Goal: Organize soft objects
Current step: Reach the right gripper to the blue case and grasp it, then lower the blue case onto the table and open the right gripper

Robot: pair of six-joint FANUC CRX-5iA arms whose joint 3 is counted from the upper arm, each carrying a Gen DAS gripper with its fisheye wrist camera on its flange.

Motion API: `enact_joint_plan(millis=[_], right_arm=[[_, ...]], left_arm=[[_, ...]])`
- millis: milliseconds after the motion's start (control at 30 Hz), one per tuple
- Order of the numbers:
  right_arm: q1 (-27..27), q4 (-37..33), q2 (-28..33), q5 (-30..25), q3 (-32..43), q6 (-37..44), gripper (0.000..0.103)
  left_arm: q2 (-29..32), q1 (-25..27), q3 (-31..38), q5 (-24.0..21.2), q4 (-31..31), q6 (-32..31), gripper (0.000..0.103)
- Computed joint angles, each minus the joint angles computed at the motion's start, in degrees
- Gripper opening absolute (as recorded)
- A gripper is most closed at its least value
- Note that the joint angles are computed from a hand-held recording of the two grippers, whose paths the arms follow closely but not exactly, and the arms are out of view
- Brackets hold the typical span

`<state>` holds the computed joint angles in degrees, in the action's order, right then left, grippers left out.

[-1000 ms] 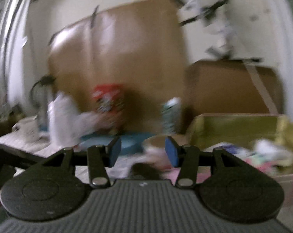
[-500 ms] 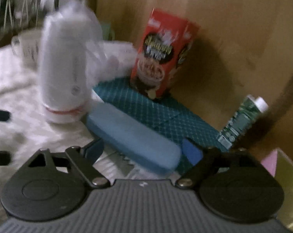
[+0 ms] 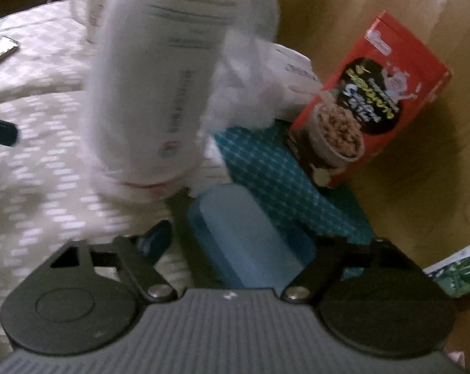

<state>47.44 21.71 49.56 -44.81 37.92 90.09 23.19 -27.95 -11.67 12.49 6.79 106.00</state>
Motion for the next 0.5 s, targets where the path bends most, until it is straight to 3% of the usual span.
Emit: enact_joint_plan(millis=[67, 200, 367, 500], right_arm=[[-0.02, -0.41, -0.03, -0.7, 0.33, 2.19, 0.064], [0.63, -0.22, -4.49, 3.54, -7.13, 5.66, 0.058], [3.18, 2.51, -12.83, 12.45, -22.0, 8.3, 0.057], [5.18, 4.02, -17.89, 18.63, -30.78, 8.37, 0.056]], left_arm=[[-0.12, 0.08, -0.53, 0.75, 0.81, 0.07, 0.095], [-0.38, 0.55, -1.01, 1.16, 0.76, 2.39, 0.095], [-0.79, 0.96, -2.67, 3.54, 2.57, 4.32, 0.096], [-0.89, 1.5, -2.49, 2.92, 1.43, 7.74, 0.096]])
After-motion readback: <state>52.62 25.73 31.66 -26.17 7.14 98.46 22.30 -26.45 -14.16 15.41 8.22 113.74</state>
